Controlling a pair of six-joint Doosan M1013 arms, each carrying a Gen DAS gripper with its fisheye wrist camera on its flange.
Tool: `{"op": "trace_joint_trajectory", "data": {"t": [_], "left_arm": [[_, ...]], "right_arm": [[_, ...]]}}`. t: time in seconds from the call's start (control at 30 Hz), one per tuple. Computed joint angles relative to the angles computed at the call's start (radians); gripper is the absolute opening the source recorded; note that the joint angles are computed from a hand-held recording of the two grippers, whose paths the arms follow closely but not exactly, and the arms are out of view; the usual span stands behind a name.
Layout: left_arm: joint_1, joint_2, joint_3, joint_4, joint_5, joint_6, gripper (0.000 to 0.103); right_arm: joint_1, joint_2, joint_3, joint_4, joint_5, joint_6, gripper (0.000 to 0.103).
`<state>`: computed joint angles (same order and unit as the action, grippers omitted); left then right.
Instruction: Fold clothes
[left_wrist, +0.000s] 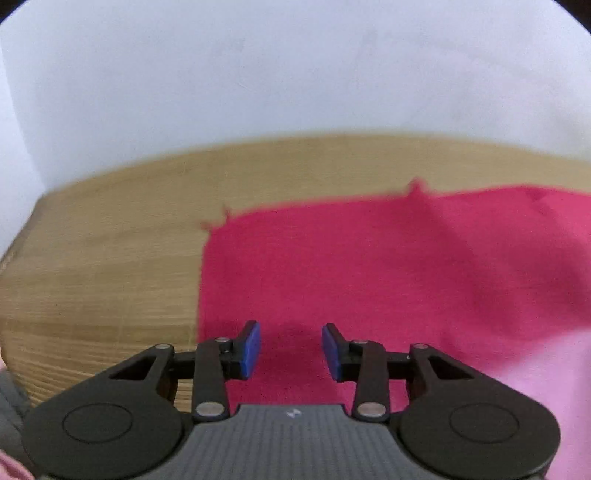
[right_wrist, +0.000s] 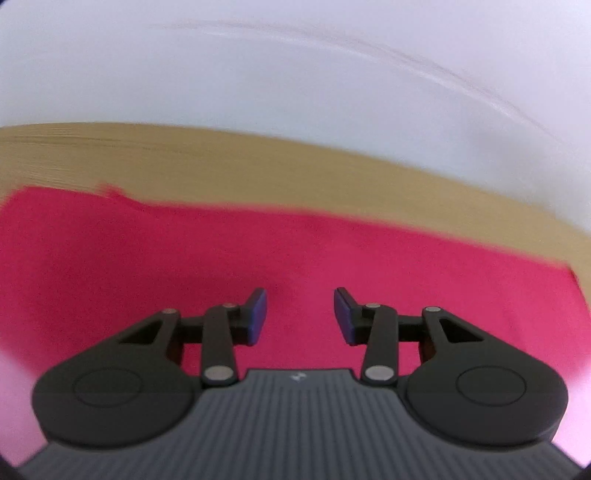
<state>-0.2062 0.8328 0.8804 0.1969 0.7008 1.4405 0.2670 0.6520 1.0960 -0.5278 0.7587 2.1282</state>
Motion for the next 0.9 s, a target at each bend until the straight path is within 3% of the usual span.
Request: {"op": "trace_joint_trajectory", "data": {"t": [0.07, 0.13, 0.2, 0.23, 0.27, 0.33, 0.47, 0.57, 0.7, 0.8, 0.9], "left_arm": [[-0.014, 0.026, -0.040, 0.123, 0.038, -0.072, 0.049], [-0.031, 0.051, -0.080, 0.271, 0.090, -0.131, 0.049], [-0.036, 0.068, -0.108, 0.343, 0.127, -0.155, 0.049], [-0.034, 0.072, -0.120, 0.338, 0.146, -0.158, 0.047], [-0.027, 0.064, -0.117, 0.308, 0.152, -0.158, 0.044], [-0.010, 0.025, -0.068, 0.227, 0.111, -0.152, 0.044], [0.010, -0.090, 0.089, 0.014, 0.030, -0.030, 0.045], [-0.015, -0.177, 0.218, -0.038, -0.027, 0.044, 0.045], [-0.067, -0.280, 0.366, -0.106, -0.074, 0.142, 0.048], [-0.124, -0.342, 0.456, -0.166, -0.092, 0.194, 0.048], [-0.203, -0.381, 0.526, -0.132, -0.105, 0.134, 0.049]], "right_arm": [[-0.026, -0.017, 0.040, -0.019, 0.053, 0.082, 0.043], [-0.039, -0.046, 0.110, -0.117, 0.037, 0.214, 0.044], [-0.041, -0.069, 0.140, -0.174, 0.089, 0.304, 0.045], [-0.042, -0.080, 0.154, -0.195, 0.116, 0.342, 0.045], [-0.045, -0.114, 0.198, -0.205, 0.091, 0.376, 0.045], [-0.044, -0.197, 0.303, -0.217, 0.024, 0.409, 0.045], [-0.016, -0.325, 0.455, -0.255, 0.023, 0.434, 0.047], [-0.018, -0.419, 0.560, -0.208, 0.031, 0.410, 0.048], [-0.058, -0.507, 0.653, -0.145, 0.027, 0.413, 0.048], [-0.112, -0.564, 0.714, -0.154, 0.018, 0.446, 0.048], [-0.211, -0.631, 0.780, -0.112, -0.046, 0.408, 0.048]]}}
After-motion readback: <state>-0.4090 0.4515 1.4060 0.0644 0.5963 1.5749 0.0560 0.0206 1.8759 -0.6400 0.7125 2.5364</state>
